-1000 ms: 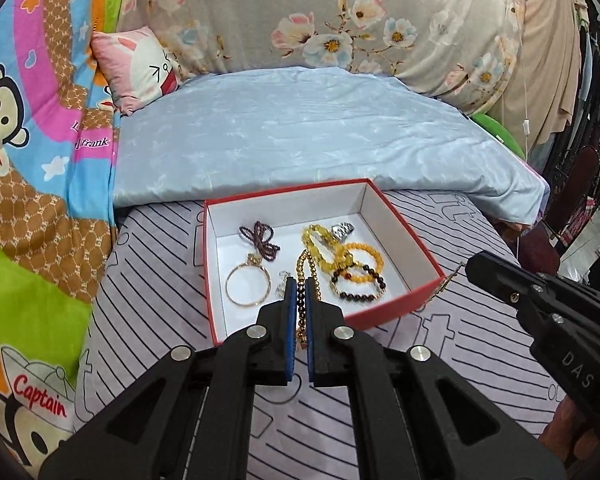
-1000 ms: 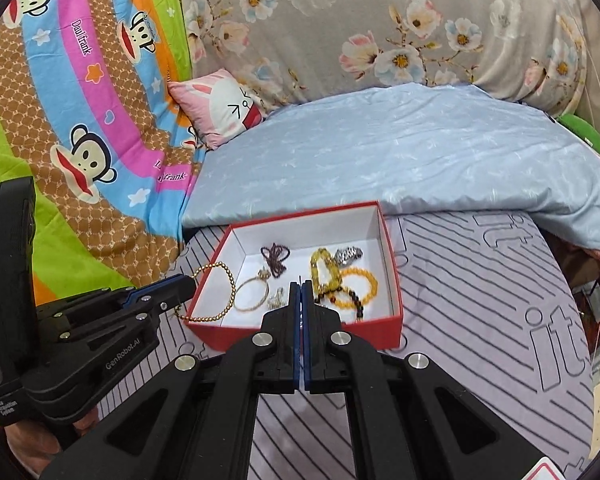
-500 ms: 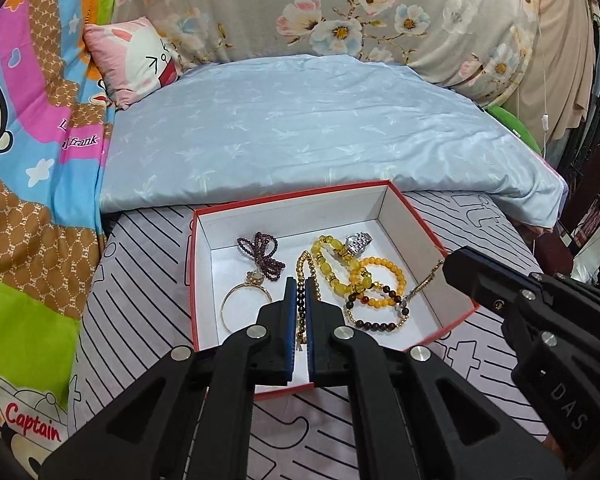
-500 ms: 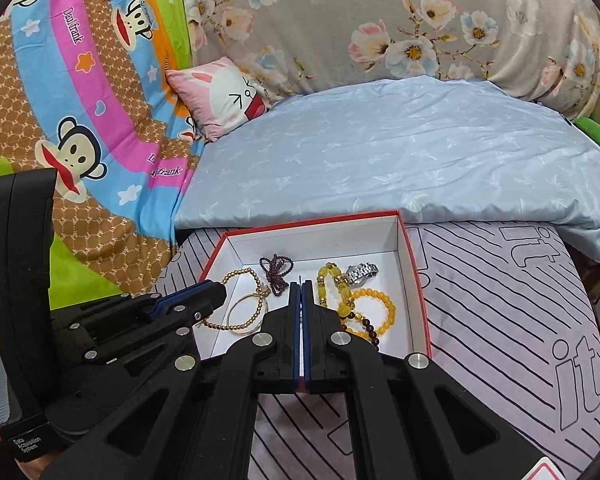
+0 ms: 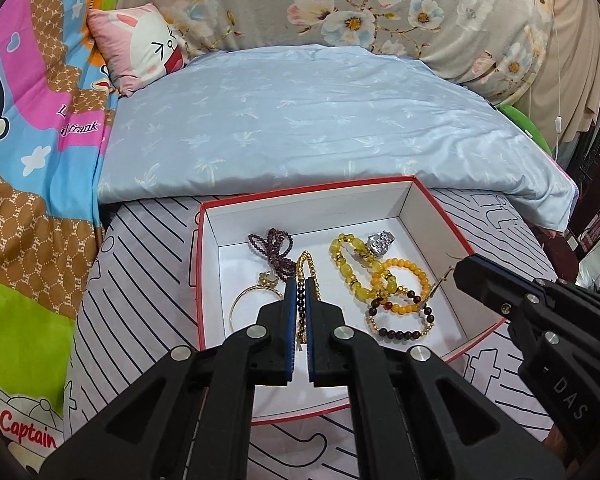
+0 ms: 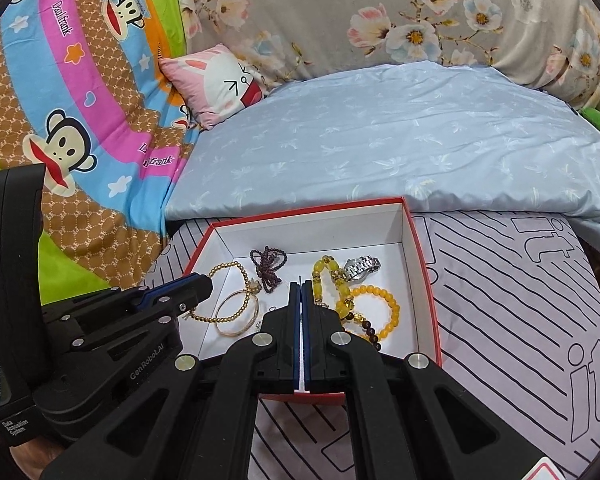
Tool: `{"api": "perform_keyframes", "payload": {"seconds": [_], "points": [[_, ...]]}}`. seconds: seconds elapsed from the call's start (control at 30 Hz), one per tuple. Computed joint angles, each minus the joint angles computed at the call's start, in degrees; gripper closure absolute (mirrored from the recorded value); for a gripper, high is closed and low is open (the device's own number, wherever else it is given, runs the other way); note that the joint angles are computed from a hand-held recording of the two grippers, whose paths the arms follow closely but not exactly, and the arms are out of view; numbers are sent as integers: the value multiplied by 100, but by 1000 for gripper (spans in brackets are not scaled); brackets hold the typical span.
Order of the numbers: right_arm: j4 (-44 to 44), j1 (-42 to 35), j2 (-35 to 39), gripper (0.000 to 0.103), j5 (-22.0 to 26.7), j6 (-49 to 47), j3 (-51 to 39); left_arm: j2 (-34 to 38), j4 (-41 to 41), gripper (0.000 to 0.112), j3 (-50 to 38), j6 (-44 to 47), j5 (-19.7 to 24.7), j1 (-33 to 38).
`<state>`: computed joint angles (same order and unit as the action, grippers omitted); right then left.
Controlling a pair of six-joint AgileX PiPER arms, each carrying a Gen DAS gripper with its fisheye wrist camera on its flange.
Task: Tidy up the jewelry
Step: 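Carry the gold chain and silver pendant over the red box, then open both tools to release the chain and pendant into the box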
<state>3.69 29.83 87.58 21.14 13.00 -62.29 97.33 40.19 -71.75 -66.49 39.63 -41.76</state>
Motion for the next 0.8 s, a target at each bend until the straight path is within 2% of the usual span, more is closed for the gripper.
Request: {"api": "perform_keyframes", "payload": {"seconds": [0.3, 0.43, 0.57, 0.67, 0.73, 0.8], "points": [[197, 43, 136, 103, -19, -198, -45, 16, -75, 109, 61, 68, -160, 90], [234, 61, 393, 103, 3, -253, -184, 160, -194, 109, 16, 168, -238, 180], [624, 2, 757, 103, 61, -646, -405, 325, -283, 109, -49, 274, -306, 283], [306, 55, 1069, 102, 103, -434, -670, 493, -317, 108, -172, 390, -319, 335], [429, 23, 1249, 102, 168, -581, -851, 554, -255, 108, -208, 349, -329, 375], [34, 50, 1304, 96, 89, -177, -896, 614, -220, 105, -267, 313, -260, 408]]}}
